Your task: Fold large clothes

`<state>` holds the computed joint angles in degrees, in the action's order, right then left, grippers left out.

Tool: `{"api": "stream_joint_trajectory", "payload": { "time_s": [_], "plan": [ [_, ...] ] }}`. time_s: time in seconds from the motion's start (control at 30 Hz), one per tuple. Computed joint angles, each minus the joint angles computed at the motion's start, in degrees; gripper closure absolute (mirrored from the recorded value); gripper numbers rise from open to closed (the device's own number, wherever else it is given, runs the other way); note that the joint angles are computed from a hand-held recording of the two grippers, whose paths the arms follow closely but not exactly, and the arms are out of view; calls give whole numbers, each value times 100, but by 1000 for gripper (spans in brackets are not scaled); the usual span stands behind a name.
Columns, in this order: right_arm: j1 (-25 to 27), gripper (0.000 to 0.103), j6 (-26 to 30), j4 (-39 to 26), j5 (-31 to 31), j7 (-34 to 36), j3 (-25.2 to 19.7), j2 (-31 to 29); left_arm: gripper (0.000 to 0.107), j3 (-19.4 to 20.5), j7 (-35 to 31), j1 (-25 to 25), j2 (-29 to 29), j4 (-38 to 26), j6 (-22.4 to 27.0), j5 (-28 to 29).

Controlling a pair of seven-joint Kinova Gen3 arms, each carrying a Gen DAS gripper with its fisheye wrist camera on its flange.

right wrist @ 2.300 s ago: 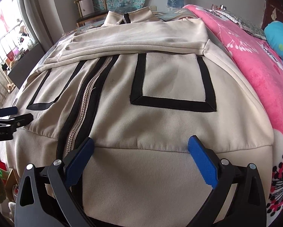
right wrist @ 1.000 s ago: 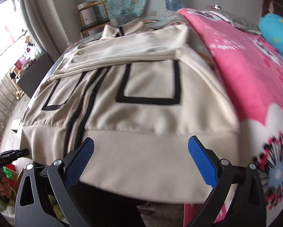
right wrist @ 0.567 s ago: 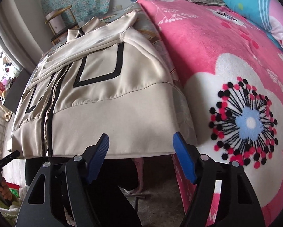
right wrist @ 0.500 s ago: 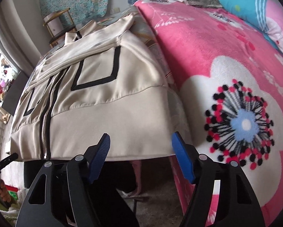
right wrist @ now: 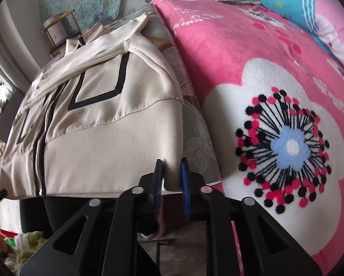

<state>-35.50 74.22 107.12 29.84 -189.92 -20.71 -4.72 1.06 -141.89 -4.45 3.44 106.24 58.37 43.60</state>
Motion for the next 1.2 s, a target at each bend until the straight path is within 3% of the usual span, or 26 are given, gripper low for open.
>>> {"api": "stream_joint_trajectory", "payload": {
  "time_s": [0.07, 0.23, 0.3, 0.4, 0.63, 0.73, 0.83, 0.9, 1.0, 1.07, 1.17, 1.2],
  "plan": [
    [19, 97, -1, -40, 74, -52, -48, -45, 101, -45, -161, -75, -31, -5, 129, 216],
    [442, 97, 473, -453, 441, -102, -757, 14, 102, -114, -80, -235, 42, -359, 753, 585],
    [450, 97, 549, -587, 617, -62, -783, 21, 102, -121, -95, -289, 40, -496, 896, 795],
    [478, 97, 533, -762, 835, 153, -691, 60, 102, -124, -121, -348, 119, -714, 947, 1131],
    [883, 97, -114, -1205, 1255, 983, -222, 317, 103, 145, 787, -262, 779, -1578, 592, 1138],
    [1129, 97, -650, -1378, 1233, 1433, 125, 514, 103, 314, 1074, -187, 1054, -2031, 292, 967],
    [1490, 97, -1349, -1499, 973, 1817, 517, 726, 103, 721, 1662, -232, 1496, -2689, 54, 446],
    [1512, 97, -1811, -1517, 720, 2136, 992, 909, 102, 640, 2128, 22, 1887, -3220, 58, 44],
    [1780, 96, -2433, -1459, 81, 2560, 1428, 1245, 97, -9, 2827, 699, 2437, -3939, 240, -483],
    [2273, 89, -2895, -1253, -286, 2669, 1269, 1292, 87, -171, 3282, 908, 2574, -4122, 118, -897],
    [2523, 79, -3232, -915, -149, 2233, 1036, 1014, 75, 356, 3463, 523, 2357, -3752, -423, -1237],
    [2394, 62, -3158, -841, 83, 2009, 1089, 922, 74, 519, 3441, 367, 2272, -3624, -521, -1268]
  ]
}}
